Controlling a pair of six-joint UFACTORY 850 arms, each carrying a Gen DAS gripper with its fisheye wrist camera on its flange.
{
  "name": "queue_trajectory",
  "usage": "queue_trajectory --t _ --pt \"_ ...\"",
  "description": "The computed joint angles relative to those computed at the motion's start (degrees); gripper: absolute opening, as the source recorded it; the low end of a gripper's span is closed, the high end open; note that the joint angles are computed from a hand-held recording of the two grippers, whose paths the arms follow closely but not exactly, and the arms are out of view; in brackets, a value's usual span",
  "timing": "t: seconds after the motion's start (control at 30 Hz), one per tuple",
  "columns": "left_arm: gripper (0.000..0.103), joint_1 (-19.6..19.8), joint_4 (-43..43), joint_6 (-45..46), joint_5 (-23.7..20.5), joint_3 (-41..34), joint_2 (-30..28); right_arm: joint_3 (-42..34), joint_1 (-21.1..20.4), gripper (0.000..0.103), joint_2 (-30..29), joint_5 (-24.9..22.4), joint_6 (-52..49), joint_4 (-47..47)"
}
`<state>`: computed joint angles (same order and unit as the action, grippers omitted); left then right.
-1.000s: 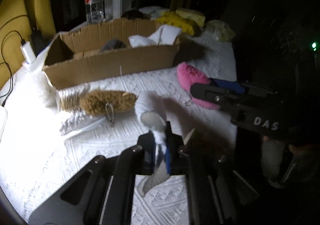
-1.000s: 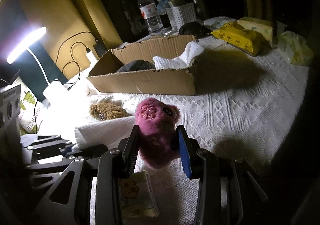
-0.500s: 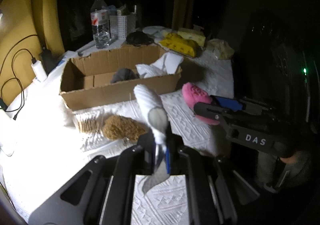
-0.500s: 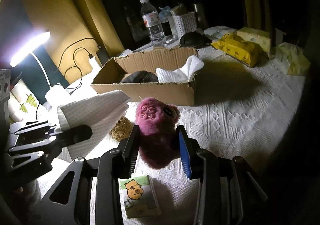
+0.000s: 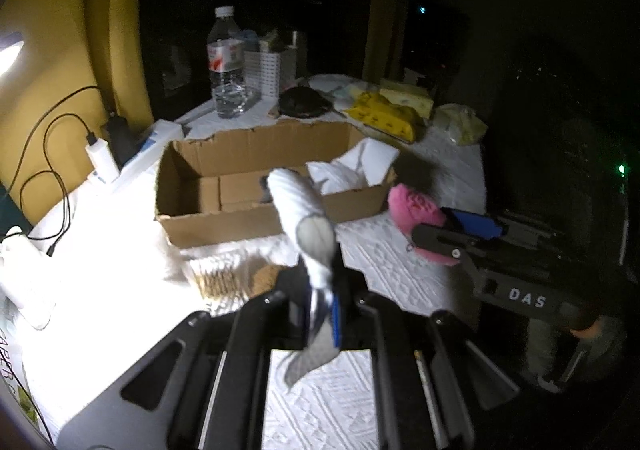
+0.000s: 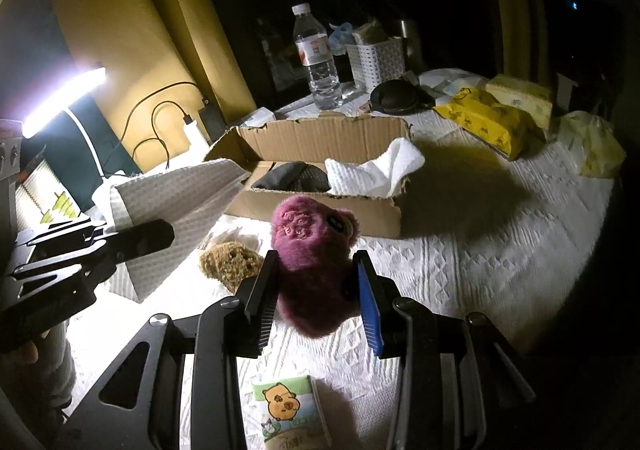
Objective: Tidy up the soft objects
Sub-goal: 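Carry the white cloth toward the box with the left gripper while the right carries the pink plush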
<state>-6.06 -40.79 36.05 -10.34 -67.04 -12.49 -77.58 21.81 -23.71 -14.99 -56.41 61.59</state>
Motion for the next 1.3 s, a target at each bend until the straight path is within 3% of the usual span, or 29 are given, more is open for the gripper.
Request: queue_trajectory --t 1.3 --pt "0.007 4.27 18.75 -18.29 -0.50 -15.73 -13.20 -21.86 0.50 0.039 -14.47 -6.52 13.12 -17.92"
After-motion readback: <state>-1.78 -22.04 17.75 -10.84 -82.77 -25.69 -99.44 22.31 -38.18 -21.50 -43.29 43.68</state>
